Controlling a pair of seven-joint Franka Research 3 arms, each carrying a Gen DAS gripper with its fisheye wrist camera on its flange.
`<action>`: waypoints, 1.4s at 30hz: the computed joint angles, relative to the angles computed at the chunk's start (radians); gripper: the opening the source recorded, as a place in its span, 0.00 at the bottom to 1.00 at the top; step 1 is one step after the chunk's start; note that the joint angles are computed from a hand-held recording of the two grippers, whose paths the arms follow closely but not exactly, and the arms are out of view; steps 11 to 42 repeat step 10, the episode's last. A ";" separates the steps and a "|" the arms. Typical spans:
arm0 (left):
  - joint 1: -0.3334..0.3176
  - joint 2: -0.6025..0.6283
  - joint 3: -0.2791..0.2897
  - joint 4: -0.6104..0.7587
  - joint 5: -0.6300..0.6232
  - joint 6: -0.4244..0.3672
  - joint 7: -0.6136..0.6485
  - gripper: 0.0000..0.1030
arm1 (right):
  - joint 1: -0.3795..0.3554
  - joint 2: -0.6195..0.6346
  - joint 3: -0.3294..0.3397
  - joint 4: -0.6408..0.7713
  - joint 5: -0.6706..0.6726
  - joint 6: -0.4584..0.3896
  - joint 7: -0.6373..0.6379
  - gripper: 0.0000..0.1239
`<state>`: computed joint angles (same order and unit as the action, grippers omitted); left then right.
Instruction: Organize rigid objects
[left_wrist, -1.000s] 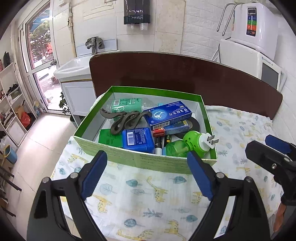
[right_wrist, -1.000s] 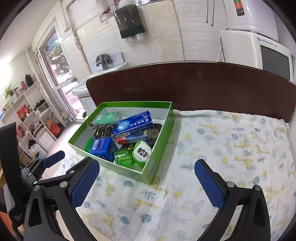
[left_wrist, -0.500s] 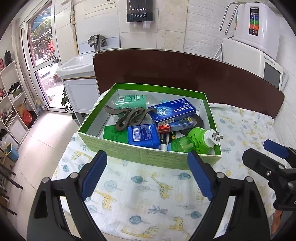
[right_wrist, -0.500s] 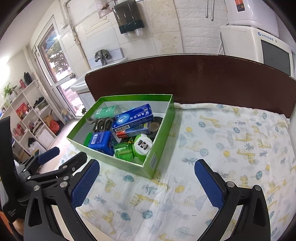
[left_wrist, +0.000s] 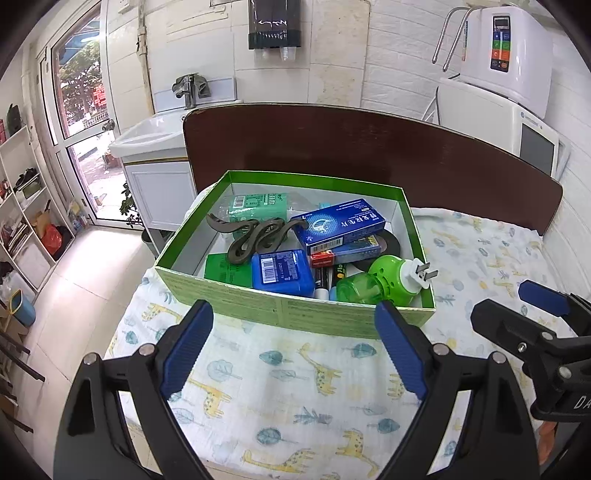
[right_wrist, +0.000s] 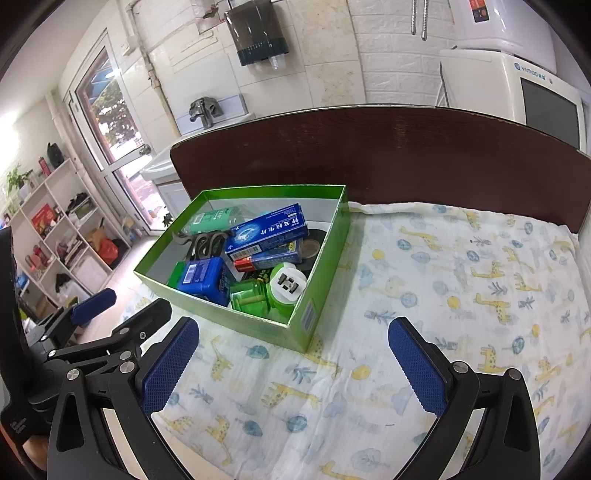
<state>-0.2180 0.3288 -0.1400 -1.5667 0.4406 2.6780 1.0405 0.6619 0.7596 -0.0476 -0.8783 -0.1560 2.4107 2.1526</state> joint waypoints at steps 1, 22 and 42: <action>-0.001 0.000 0.001 0.000 0.002 0.000 -0.002 0.87 | 0.001 0.000 0.000 0.001 -0.001 -0.002 -0.001 0.83; 0.001 -0.006 0.002 -0.006 0.003 0.008 -0.007 0.90 | 0.021 -0.002 -0.025 0.002 -0.047 -0.011 0.030 0.83; 0.001 -0.006 0.002 -0.006 0.003 0.008 -0.007 0.90 | 0.021 -0.002 -0.025 0.002 -0.047 -0.011 0.030 0.83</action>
